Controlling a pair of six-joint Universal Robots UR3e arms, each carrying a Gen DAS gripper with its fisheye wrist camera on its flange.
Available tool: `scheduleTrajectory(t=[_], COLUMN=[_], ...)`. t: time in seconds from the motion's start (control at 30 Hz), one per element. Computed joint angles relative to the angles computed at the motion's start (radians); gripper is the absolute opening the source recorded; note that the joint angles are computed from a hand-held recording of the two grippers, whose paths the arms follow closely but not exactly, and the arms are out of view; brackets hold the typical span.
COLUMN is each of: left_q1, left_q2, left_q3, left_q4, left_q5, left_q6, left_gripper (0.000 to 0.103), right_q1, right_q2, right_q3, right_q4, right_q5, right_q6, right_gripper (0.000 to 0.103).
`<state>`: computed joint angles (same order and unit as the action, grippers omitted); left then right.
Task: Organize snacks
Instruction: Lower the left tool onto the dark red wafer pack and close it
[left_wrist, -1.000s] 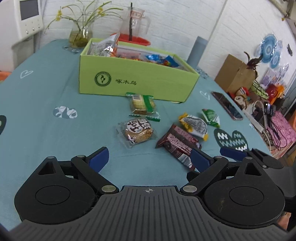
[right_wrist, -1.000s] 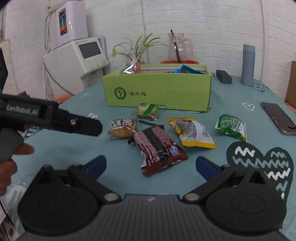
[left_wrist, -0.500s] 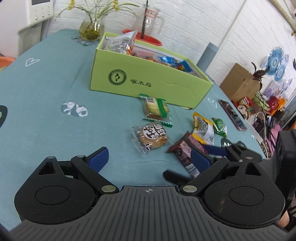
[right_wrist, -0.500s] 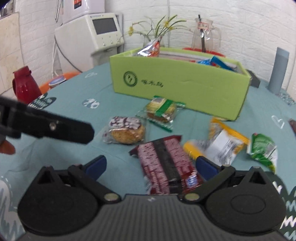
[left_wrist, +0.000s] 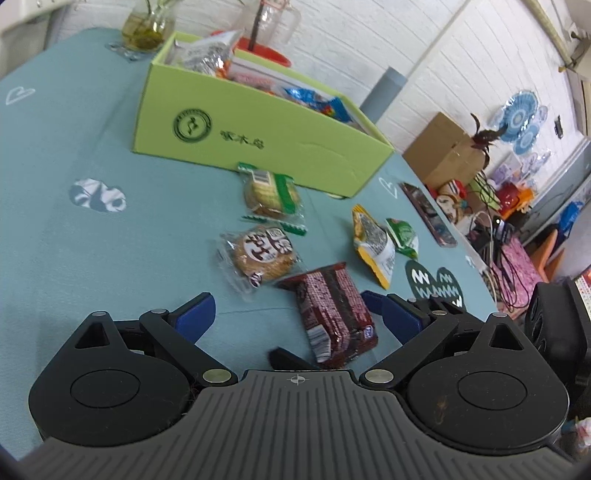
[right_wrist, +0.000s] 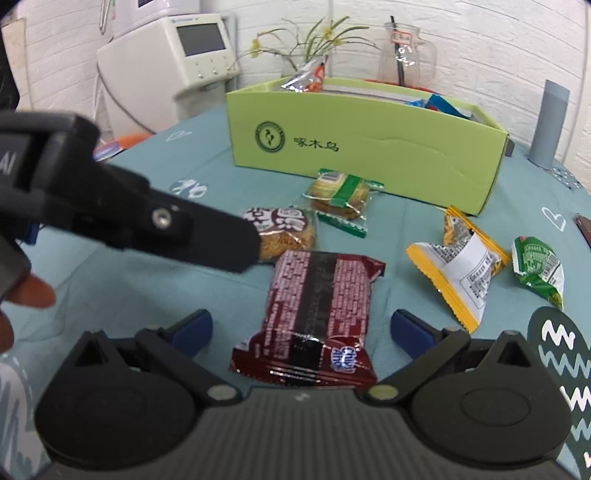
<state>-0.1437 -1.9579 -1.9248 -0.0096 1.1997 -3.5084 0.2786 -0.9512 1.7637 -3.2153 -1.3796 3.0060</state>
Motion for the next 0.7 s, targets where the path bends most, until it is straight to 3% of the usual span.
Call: scheduleTrajectory(t=[0.13,0.23,0.3,0.37,0.7], left_q1=[-0.006,-0.002,0.010,0.014,-0.060], left_q2=[-0.021,-0.032,-0.038,-0.053,-0.131], left_q3=[0.027,0.041,0.047,0.068,0.233], left_q4=[-0.030,-0.049,-0.054,-0.057,-0.159], left_q5=[-0.018,-0.046,-0.091,-0.121,-0.036], left_q6=[0.007,0.000,-0.014,-0.035,-0.043], left_gripper=[0.087,0.087,0.085,0.085,0.070], right_q1=[0.012,-0.019,-0.014,-0.034,-0.038], right_q2=[0.003,-0.023,-0.046,-0.060,-0.075], right_q3=[0.058,0.080,0.064,0.084,0.129], right_q4=[-0.098,-0.072,-0.009,-0.034,-0.121], right_q5=[-0.026,0.025,-0.008,0.038,0.045], right_q6=[0.021,-0.030,-0.008,-0.008,-0.048], right_gripper=[0.102,0.102,0.102,0.102,0.102])
